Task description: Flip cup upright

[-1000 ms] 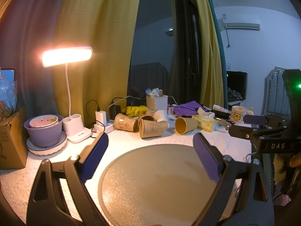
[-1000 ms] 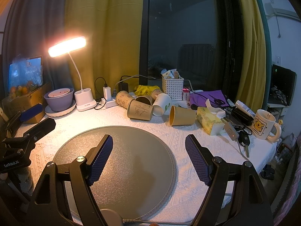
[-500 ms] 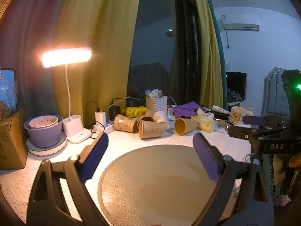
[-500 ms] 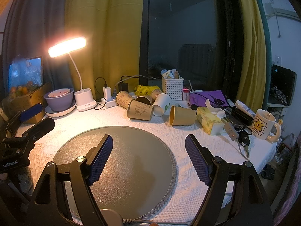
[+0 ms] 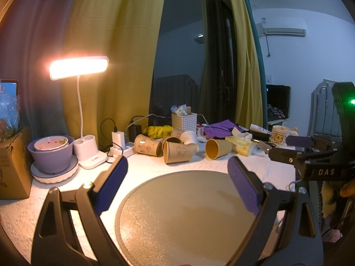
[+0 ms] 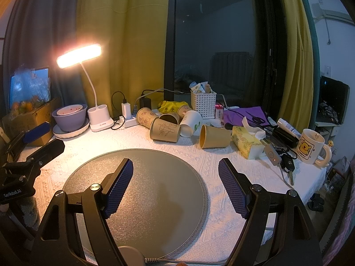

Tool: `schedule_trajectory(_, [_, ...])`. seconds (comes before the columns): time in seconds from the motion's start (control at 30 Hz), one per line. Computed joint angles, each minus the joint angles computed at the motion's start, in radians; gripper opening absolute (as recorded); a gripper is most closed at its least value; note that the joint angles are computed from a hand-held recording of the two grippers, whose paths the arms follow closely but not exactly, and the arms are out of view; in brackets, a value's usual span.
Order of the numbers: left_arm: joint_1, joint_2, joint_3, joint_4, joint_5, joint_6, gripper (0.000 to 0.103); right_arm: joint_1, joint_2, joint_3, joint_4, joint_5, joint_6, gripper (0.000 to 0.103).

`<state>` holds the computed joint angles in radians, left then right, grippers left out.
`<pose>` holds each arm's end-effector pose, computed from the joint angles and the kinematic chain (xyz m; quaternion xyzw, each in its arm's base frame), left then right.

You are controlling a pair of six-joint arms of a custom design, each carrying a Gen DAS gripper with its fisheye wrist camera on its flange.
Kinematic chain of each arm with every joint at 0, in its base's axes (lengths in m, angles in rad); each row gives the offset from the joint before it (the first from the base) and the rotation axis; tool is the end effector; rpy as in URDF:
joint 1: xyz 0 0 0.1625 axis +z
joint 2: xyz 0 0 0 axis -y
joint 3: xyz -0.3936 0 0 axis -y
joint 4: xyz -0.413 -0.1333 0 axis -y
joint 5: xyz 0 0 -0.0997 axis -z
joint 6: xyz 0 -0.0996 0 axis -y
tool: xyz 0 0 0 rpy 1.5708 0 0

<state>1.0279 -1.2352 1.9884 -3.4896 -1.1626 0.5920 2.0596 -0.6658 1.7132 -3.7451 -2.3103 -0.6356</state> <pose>-0.1383 -0.5638 0.3073 0.3454 0.7494 -0.5346 0.1824 0.3520 -0.5209 0.1063 0.2569 -0.7698 0.4743 0.3412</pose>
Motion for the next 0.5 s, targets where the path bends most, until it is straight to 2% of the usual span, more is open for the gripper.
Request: schedule_trajectory(0.5, [-0.001, 0.001, 0.001, 0.001, 0.002, 0.0, 0.092, -0.003, 0.005, -0.009, 0.003, 0.003, -0.001, 0.082])
